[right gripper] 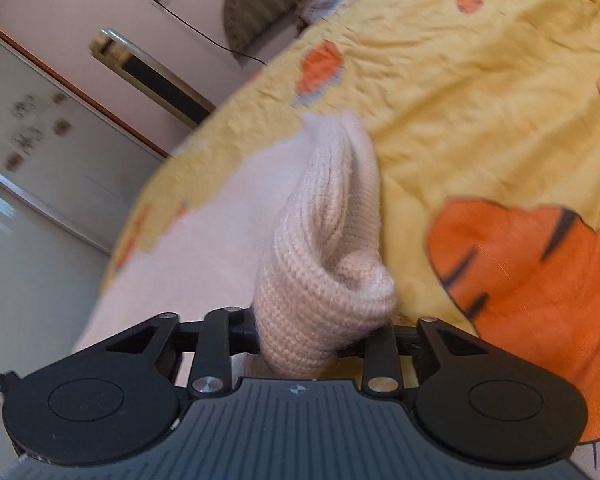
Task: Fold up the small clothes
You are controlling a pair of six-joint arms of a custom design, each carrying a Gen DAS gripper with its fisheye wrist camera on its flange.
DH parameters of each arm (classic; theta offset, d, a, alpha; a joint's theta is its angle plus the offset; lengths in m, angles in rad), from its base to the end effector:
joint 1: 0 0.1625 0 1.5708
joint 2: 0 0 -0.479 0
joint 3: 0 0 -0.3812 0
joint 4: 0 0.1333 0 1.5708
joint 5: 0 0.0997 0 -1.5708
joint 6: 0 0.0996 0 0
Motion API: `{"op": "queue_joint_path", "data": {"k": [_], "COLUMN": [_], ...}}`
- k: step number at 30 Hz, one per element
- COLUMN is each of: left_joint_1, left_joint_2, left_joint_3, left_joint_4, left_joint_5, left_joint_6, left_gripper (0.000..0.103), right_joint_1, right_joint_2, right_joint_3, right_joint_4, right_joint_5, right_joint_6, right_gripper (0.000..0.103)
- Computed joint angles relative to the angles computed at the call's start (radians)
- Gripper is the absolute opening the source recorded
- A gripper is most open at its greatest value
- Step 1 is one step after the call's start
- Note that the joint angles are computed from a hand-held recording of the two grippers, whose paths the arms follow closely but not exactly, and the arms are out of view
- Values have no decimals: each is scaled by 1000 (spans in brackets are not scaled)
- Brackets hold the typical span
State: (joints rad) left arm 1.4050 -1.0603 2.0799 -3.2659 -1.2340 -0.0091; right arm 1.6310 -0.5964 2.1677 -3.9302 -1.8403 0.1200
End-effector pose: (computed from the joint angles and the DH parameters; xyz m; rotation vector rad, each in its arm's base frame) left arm 0.0698 -0.5899 0.2447 0.0507 2.7085 -0.9862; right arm 0.1387 -0.5271 0.0533 -0.2347 -2.7159 1.1603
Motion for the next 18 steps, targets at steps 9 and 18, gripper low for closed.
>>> {"op": "queue_joint_path", "data": {"k": [9, 18], "left_joint_1": [-56, -44], "left_joint_2": [-56, 162], "left_joint_3": [48, -421], "left_joint_4": [-405, 136], "left_joint_5": [149, 59], "left_joint_6": [346, 273], "left_gripper": [88, 88], "right_joint_1": [62, 33], "right_joint_2": [-98, -43], "right_joint_3": [52, -383], "right_joint_4": [-75, 409], "right_joint_5": [-188, -152], "right_joint_6": [-196, -380], "right_gripper": [66, 75]}}
